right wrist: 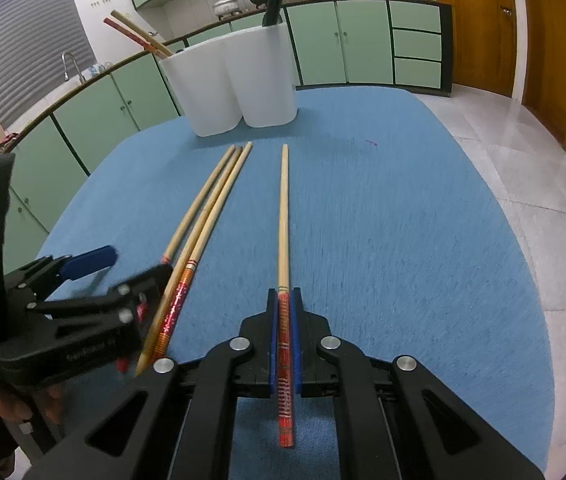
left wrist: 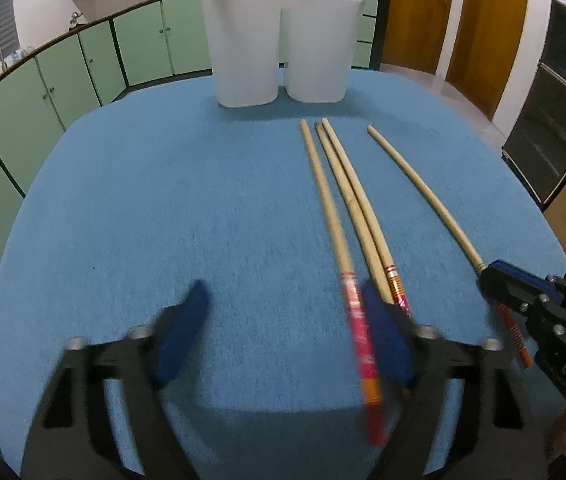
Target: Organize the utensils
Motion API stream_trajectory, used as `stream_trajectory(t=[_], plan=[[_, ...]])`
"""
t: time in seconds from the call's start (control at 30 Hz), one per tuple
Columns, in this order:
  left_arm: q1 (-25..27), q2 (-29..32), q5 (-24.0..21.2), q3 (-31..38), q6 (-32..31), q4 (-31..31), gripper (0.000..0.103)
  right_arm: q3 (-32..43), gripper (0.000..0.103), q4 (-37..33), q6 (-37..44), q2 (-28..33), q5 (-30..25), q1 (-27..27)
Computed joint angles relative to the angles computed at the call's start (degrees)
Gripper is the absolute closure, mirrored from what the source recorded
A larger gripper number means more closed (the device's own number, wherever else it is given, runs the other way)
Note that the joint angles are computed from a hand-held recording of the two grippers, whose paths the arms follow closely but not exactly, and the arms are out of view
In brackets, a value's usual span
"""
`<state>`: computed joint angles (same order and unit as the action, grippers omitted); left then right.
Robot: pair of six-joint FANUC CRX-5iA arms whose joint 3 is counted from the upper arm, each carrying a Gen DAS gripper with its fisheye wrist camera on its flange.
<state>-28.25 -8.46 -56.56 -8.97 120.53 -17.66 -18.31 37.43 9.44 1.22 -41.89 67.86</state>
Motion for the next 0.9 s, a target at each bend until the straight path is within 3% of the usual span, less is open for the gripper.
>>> stream_trajectory(t=[0.07, 0.2, 0.37, 0.6, 0.7, 0.73, 0.77, 0.9], plan=[[0.29, -0.46, 0.53, -0.45, -0.58, 0.75, 0.067, 0.22, 0.097, -0.23, 0.41, 0.19, 0.04, 0.00], [1.15, -1.73, 1.05, -1.80, -0.47, 1.92, 0.096, 0.48, 0.097, -0.64, 0.79, 0.37, -0.02, 0.20], [1.89, -3.45, 0.35, -3.02, 1.82, 1.64, 0.098, 0.77, 0.097, -0.64, 0.34, 0.63, -0.28, 0.37], [1.96, -3.17, -0.88, -2.31, 3.86, -0.04, 0.097, 2.28, 0.097, -0.88, 0.85, 2.00, -0.93, -0.16], [3.66, -4.59, 2.03, -4.55, 0.98, 4.04, 0.074, 1.65, 0.095, -0.69, 0.85, 1.55, -0.32, 0.07], [3.32, -5.19, 2.03, -4.93, 1.01, 3.92, 0.057, 1.31, 0.094, -0.60, 0.98, 1.24, -0.14, 0.23], [2.58, -5.28, 1.47, -4.70, 1.69, 2.90, 0.046, 0.65, 0.094, -0.28, 1.09, 0.70, 0.10, 0.55], [0.31, -7.66, 0.55, -6.51, 1.83, 0.69, 0.046, -1.92, 0.088, -0.97, 2.54, -2.05, 0.36, 2.30]])
